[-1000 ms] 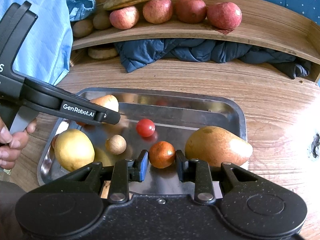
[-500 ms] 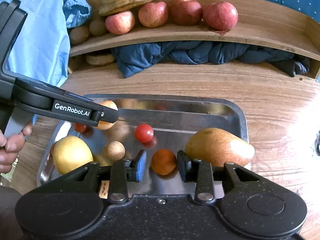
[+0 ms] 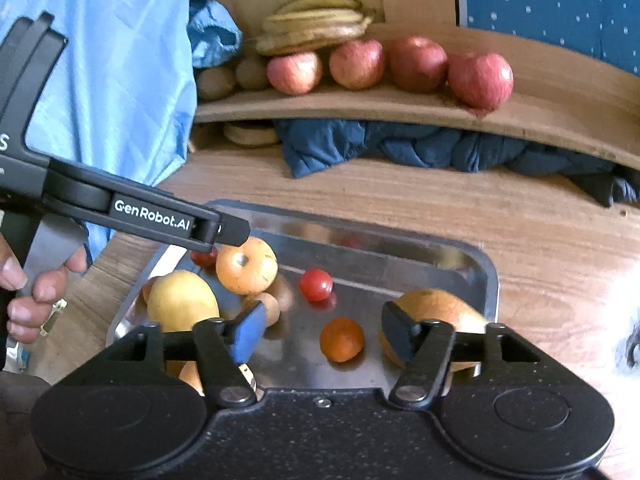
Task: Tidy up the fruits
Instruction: 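Withdraw both open tools back from the tray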
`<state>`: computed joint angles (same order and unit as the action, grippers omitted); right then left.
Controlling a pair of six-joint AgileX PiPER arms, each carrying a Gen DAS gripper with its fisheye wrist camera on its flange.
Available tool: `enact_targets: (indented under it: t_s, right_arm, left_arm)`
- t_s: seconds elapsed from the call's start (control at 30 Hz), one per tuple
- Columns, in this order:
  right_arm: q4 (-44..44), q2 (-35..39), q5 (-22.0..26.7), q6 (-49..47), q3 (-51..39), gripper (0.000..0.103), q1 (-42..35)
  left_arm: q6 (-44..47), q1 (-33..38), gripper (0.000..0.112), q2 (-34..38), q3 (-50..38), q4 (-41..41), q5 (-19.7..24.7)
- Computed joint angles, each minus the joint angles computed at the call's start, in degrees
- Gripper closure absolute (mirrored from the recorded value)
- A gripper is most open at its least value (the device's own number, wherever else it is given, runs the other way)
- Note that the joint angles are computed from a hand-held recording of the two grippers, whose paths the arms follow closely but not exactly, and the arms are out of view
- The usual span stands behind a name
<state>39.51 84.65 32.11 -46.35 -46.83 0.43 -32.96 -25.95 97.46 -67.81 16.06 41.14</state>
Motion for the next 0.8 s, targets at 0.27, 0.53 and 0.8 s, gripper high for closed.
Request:
enact_targets:
  t_s: [0.27,0.53,0.8]
  right_arm:
    - [2.21,-0.97,1.07,-3.37,-0.14,0.016,-3.45]
    - [3.69,-1.35,1.15,-5.08,-0.22,0.012,-6.09]
    - [5.95,-2.35,2.35,-7.72,-0.06,0.006,-8.90]
  left_arm:
    - [-6.86,-2.15,0.011,-0.46,-0.40,5.12,2.60]
    - [-9.91,-3.58,0.011,-1.95,-0.10,7.04,3.27]
    - [-13.66,-5.44,0.011,-3.67,-0.33,10.03,5.24]
